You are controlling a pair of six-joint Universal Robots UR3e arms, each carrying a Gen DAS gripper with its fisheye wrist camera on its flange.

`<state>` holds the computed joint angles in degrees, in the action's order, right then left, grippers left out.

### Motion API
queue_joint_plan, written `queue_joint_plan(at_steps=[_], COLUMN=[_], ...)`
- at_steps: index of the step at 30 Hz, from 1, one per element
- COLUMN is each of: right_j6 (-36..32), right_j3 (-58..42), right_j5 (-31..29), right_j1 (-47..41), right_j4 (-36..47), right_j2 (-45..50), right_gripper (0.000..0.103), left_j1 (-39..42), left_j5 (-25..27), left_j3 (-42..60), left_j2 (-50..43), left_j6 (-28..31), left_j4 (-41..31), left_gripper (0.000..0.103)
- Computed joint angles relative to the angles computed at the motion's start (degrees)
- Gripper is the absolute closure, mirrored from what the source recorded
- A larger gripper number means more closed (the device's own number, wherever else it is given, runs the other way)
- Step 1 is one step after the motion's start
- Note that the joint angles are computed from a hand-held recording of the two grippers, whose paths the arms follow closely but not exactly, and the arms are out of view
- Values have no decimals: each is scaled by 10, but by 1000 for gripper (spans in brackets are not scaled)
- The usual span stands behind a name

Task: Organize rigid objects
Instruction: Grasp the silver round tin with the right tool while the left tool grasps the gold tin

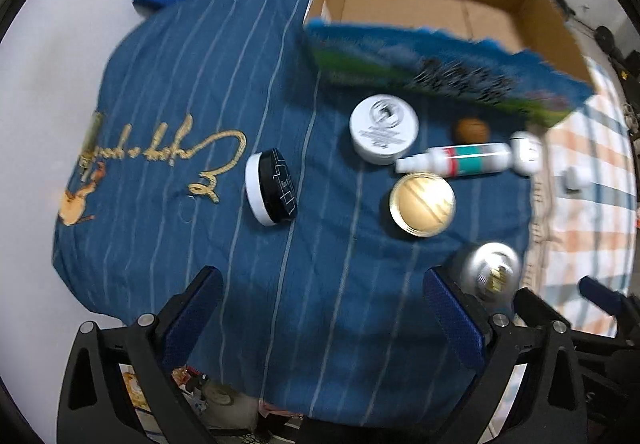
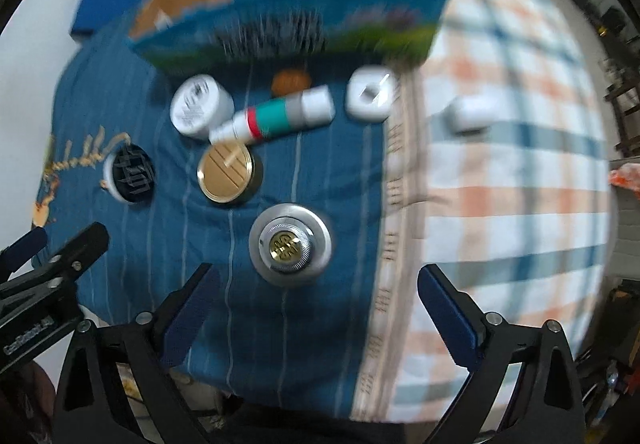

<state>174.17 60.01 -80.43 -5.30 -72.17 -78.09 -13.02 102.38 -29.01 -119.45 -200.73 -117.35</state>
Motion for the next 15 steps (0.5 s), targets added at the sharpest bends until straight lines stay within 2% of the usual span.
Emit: queue_joint_plan(at_steps=[3,6,7,9,12,15], right_j6=[20,36,42,57,69,80], right_j3=[39,58,61,76,99,103], right_j5=[15,39,30,-2,-6,-48], right_j1=[17,33,45,65,58,46], right_j4=[-36,-54,-64,-98,-120,-118], right_j2=[45,78,90,102,97,91], right_gripper=[4,12,14,26,27,27], left_j1=[19,38,43,50,60,65], left_j5=[-7,-20,-26,-35,-76,-137], left_j3=[-82,-109,-113,-114,-80,11], left_j2=[5,-2,-3,-4,-23,-81], left_j6=[21,34,37,49,71,84], left_j4=[53,71,72,76,61,16], left_gripper=[1,6,8,10,11,11])
